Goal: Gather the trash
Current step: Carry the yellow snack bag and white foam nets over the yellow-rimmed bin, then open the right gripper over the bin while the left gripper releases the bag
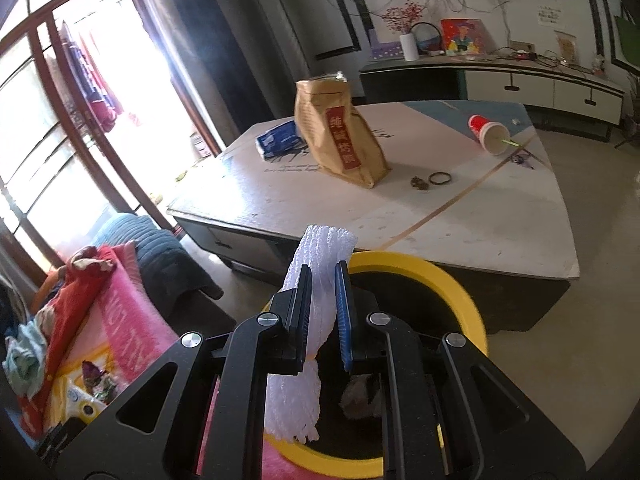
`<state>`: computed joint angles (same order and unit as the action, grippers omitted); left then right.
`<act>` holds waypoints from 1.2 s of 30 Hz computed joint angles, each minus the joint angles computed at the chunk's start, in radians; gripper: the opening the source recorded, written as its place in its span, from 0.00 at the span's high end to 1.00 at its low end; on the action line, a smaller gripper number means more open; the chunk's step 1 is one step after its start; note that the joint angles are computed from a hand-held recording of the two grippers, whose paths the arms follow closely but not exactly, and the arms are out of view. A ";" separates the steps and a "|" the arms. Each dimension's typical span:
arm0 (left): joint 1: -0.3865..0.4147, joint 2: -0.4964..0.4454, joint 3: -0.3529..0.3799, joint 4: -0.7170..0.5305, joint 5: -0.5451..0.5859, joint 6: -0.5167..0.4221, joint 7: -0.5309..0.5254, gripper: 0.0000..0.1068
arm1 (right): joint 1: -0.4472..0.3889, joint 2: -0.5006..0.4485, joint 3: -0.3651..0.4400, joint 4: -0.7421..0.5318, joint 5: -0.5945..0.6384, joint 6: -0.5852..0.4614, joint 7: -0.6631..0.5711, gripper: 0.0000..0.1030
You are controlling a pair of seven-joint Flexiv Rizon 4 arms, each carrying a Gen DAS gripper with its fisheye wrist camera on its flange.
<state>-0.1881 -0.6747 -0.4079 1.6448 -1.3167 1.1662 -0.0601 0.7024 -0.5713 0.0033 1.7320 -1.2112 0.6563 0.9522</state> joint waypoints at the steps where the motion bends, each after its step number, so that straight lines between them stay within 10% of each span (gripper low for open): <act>1: -0.005 -0.005 0.000 -0.003 0.003 0.004 0.000 0.87 | -0.001 0.003 0.001 0.007 0.003 -0.002 0.004 0.92; 31: 0.003 -0.157 -0.093 -0.091 0.317 0.053 -0.191 0.86 | -0.042 0.015 0.017 0.084 0.059 0.051 0.024 0.89; 36: 0.029 -0.168 -0.120 -0.093 0.357 0.037 -0.225 0.38 | -0.048 0.015 0.012 0.094 0.053 0.098 0.050 0.70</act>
<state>-0.1587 -0.8432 -0.5277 1.5520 -0.9597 1.2029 -0.2849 0.6548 -0.5563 0.0148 1.8256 -1.1583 0.7539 1.0023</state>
